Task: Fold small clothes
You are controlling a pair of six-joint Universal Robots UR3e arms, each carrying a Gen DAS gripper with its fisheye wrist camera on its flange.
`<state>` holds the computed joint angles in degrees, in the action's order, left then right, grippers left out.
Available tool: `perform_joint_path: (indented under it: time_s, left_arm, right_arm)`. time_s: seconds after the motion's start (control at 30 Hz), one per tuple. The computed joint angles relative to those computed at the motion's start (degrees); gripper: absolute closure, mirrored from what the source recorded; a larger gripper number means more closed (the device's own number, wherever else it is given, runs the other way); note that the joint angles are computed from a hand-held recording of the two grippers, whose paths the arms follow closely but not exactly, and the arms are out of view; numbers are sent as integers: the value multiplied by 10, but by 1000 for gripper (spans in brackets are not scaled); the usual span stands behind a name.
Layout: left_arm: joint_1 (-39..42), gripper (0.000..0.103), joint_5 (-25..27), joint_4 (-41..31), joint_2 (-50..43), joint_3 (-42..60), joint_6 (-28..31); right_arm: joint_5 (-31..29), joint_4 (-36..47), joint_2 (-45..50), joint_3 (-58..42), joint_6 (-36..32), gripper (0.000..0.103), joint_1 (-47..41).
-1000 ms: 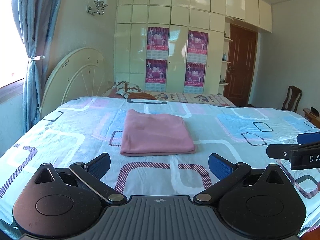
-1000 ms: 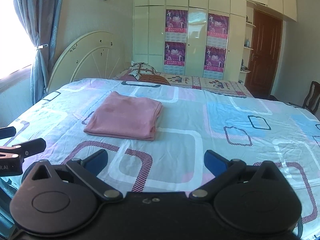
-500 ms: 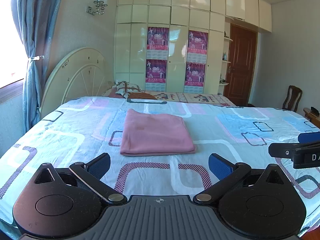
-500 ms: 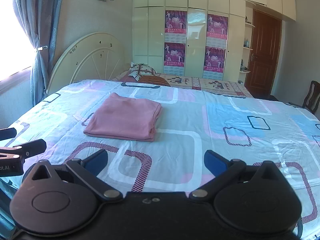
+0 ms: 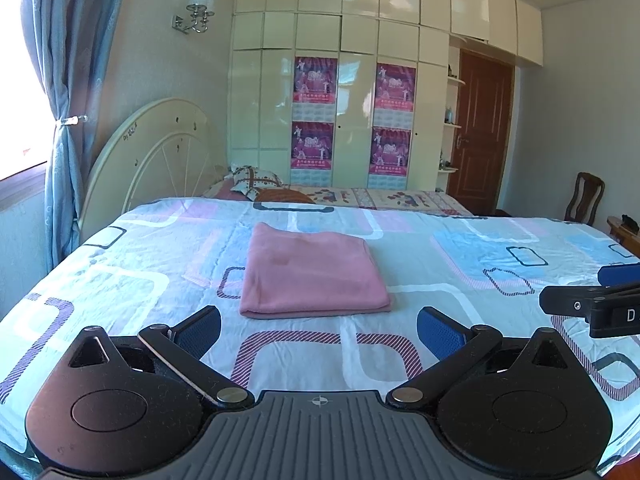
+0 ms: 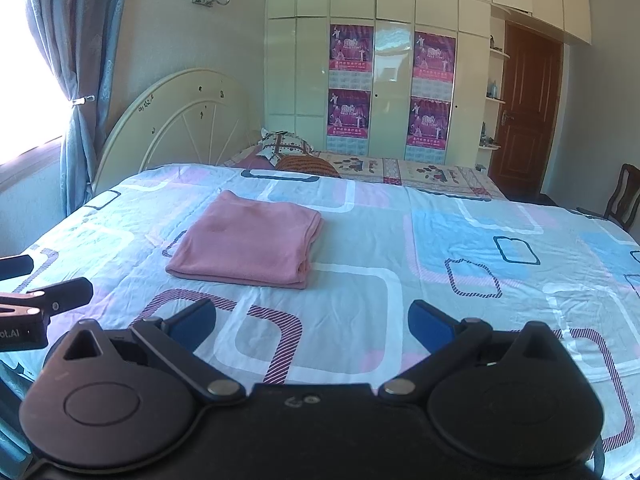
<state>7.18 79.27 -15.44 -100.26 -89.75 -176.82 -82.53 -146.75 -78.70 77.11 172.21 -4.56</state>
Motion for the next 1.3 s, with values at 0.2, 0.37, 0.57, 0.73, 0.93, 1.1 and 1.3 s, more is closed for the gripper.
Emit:
perform_joint_path:
  time_s: [0.2, 0.37, 0.57, 0.73, 0.93, 1.1, 1.3]
  left_arm:
    - [-5, 0, 4, -3, -4, 9, 2]
    - [-8, 0, 10, -6, -6, 15, 1]
    - [-12, 0, 13, -4, -7, 18, 3]
    - [-15, 0, 18, -7, -10, 21, 1]
    - [-18, 0, 28, -8, -15, 30, 0]
    - [-17, 0, 27, -14, -19, 38, -4]
    - [-13, 0, 18, 19, -16, 23, -1]
  right_arm:
    - [-2, 4, 5, -11, 0, 1, 2]
    - [-1, 5, 7, -19, 2, 1, 1]
    - [-3, 8, 10, -25, 3, 1, 2]
    - [-3, 5, 11, -24, 3, 1, 2]
    - [-2, -1, 12, -21, 1, 1, 0]
    - [-1, -2, 12, -21, 0, 1, 0]
    - [-1, -2, 12, -21, 1, 1, 0]
